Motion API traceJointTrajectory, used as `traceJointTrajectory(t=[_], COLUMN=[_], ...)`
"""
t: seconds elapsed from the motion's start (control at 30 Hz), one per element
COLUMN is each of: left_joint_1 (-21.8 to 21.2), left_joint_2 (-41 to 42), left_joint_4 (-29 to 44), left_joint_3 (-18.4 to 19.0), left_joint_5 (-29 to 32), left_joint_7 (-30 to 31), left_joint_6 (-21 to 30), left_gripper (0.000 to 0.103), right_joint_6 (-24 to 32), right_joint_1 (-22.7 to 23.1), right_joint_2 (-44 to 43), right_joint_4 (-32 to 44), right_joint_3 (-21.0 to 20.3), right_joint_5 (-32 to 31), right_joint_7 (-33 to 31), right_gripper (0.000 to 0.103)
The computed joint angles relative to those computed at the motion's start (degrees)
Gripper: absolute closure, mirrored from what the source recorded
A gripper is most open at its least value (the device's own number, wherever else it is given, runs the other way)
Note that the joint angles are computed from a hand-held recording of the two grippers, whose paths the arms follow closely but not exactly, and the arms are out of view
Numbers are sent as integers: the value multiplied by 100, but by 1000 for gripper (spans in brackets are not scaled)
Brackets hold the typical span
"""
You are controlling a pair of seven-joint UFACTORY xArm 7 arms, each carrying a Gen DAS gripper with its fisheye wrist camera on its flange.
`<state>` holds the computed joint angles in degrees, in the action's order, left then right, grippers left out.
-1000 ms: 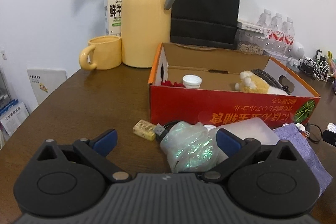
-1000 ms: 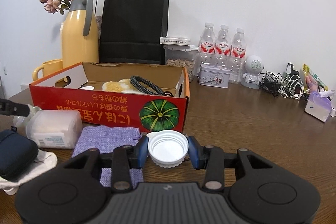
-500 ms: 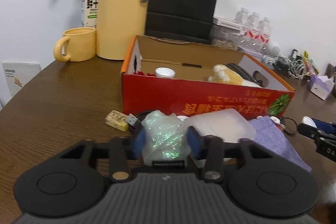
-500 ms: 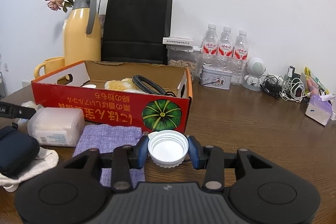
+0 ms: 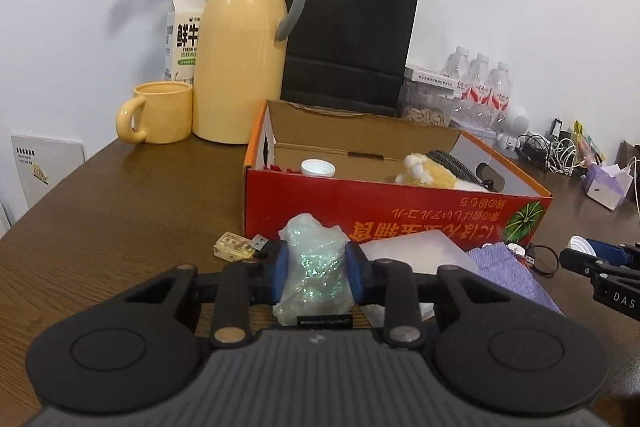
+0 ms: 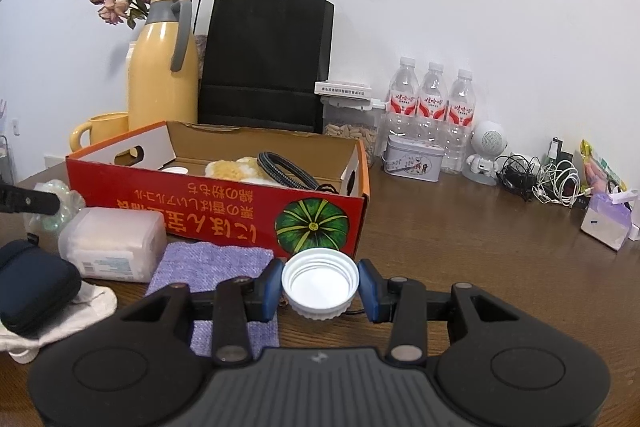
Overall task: Organize objects
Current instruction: 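Carry the plastic bag with the left tool while the right tool carries the cap, both into the box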
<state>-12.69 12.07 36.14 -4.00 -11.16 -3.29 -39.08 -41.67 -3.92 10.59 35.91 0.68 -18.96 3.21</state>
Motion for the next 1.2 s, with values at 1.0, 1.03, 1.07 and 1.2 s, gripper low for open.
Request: traceJointTrajectory(t=[1.0,1.03,1.07,1.2], left_joint_1=[51,28,28,4], left_joint_2=[703,840,974,1292], left_joint_4=[2155,2331,2496,2838], left_joint_3=[87,121,143,258], left_joint_5=[59,13,4,-17], left_joint_7=[321,330,314,363], left_joint_6=[294,359,434,799], left_gripper=[74,74,74,74], right_joint_6=[1093,1208,1280,1391], right_joint_1=[576,589,605,557], right_joint_2=[935,1080,1212,1572], right_joint_4=[2616,2815,2981,3304], right_joint_3=[650,694,724,859], right_joint_5=[-688,-643,-573,-439], right_joint_7=[926,926,904,828], right_gripper=[64,64,64,64])
